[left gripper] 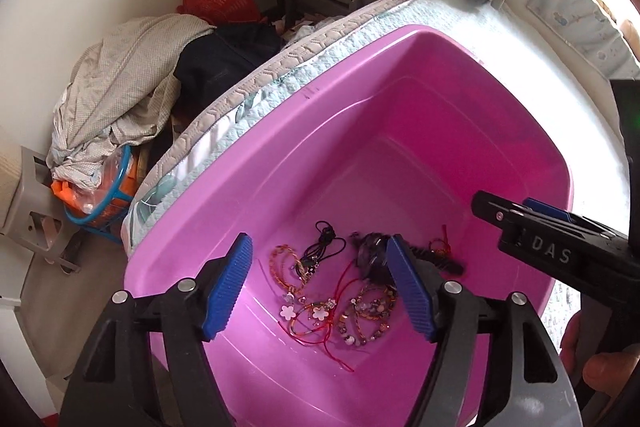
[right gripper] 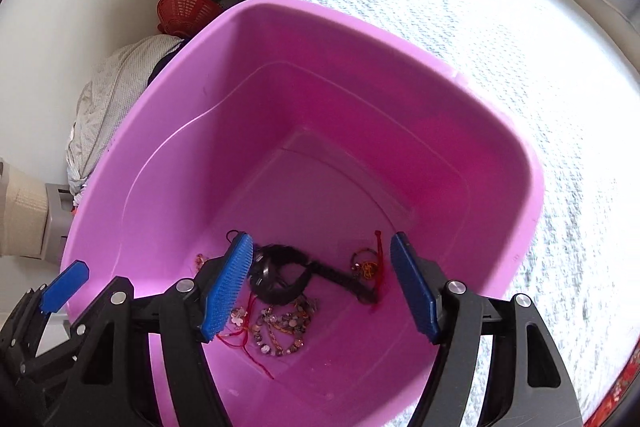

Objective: Organize jewelry

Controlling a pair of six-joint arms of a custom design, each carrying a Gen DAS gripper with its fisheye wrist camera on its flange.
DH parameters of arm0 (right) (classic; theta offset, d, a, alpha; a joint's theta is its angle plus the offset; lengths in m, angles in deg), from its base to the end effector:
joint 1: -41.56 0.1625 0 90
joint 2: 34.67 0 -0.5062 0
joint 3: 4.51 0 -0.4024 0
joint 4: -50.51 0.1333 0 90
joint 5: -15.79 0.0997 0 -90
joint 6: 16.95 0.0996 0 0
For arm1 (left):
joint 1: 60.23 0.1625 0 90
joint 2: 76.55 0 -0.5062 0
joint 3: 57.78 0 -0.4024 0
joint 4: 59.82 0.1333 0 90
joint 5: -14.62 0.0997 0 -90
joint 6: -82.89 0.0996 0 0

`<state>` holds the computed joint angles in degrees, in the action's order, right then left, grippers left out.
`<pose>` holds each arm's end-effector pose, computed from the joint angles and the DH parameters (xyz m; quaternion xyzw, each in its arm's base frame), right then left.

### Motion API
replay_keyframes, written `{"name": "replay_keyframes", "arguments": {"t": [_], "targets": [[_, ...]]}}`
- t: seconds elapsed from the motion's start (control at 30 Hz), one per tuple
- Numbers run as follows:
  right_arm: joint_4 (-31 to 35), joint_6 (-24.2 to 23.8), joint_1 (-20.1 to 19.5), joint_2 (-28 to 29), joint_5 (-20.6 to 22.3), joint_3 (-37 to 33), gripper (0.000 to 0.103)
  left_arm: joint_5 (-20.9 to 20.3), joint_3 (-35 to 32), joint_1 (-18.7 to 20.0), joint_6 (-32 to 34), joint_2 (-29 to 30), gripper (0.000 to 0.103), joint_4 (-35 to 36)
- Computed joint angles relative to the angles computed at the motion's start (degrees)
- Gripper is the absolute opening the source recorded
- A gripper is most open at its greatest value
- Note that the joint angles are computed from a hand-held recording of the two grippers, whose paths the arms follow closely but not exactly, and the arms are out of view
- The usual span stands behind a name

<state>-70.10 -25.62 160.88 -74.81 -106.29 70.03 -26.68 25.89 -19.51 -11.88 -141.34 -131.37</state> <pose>0.4682 -0.6694 0.1707 0.3213 -0.9053 0.0182 0.2774 -0.3461 -0.5725 0.3775 -0.2120 0.8470 -0.2816 0.3979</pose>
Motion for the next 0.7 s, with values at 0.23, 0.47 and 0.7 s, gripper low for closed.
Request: {"name": "replay_keyframes", "arguments": {"t": [0.23,0.47,0.7], "targets": [[1.37,1.53,-0.02,-2.54,-0.18,1.48,0.068,-0.80,-2.15,-1.27,-3.03,0.18,0.086,4.79],[4.83,4.02,0.48,-5.44,0.16,2.17,0.068,-2.18,-4.25,-2.53,-4.83,0.01,0.093,8.06],[6.85,2.94,2.15,-7.57,0.35,2.60,0.068,-3.17,-5.53,-4.25,-5.75,0.24,0.094,11.27]]}}
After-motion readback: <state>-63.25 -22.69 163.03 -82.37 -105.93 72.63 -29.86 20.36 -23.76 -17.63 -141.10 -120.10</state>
